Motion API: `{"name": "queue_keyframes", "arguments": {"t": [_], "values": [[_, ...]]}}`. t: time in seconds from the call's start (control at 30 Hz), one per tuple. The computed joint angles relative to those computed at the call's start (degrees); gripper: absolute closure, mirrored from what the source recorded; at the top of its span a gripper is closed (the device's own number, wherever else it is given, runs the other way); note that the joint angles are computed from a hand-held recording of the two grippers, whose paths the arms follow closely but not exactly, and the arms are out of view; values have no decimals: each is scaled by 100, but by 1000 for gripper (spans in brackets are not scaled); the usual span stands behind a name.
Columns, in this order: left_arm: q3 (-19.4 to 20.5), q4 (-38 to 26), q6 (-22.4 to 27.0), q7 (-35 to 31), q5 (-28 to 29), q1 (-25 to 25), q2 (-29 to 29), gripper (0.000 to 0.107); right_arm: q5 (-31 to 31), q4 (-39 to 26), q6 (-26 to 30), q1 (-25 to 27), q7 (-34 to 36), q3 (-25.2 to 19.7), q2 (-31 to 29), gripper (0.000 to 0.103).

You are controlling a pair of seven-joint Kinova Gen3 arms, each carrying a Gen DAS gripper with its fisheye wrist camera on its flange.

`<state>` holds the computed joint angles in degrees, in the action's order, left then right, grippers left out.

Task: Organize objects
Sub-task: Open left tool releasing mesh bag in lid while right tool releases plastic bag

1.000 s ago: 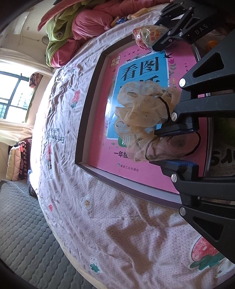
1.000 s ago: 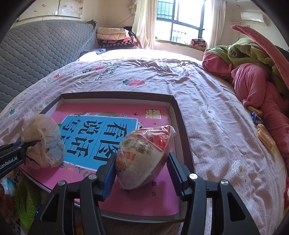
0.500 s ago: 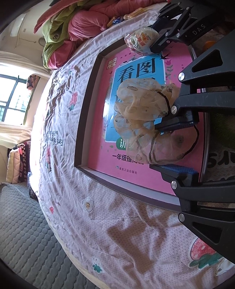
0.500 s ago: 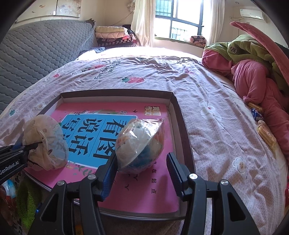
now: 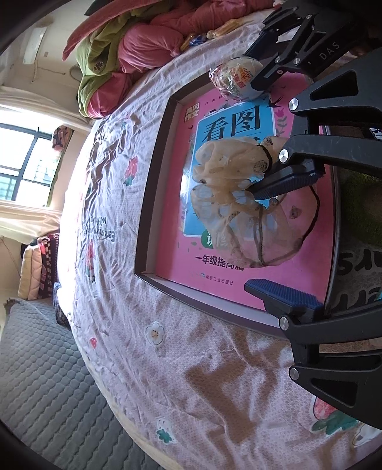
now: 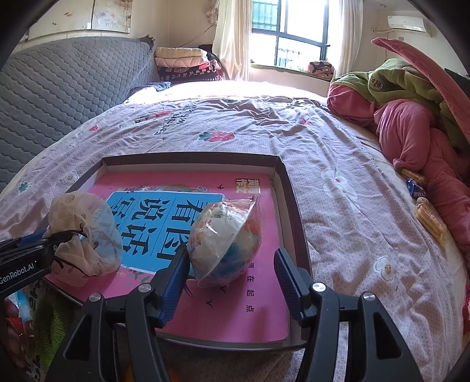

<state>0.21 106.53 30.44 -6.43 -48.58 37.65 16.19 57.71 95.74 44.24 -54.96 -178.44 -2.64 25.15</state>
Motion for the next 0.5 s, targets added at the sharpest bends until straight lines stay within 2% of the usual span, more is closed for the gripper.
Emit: {"name": "queue_keyframes", "arguments": {"t": [0.1,0.4,0.5], "values": [[61,45,-159,-147,140,-108,-61,47,31,14,27,-21,-49,10,-21,44],[198,-160,402,-767,579,-163,-52,45,148,46,79,-28,-160,-37,-67,43],[204,-70,378,-798,562,-174,-128,45,176,59,94,-27,-180,-53,-78,43]]}}
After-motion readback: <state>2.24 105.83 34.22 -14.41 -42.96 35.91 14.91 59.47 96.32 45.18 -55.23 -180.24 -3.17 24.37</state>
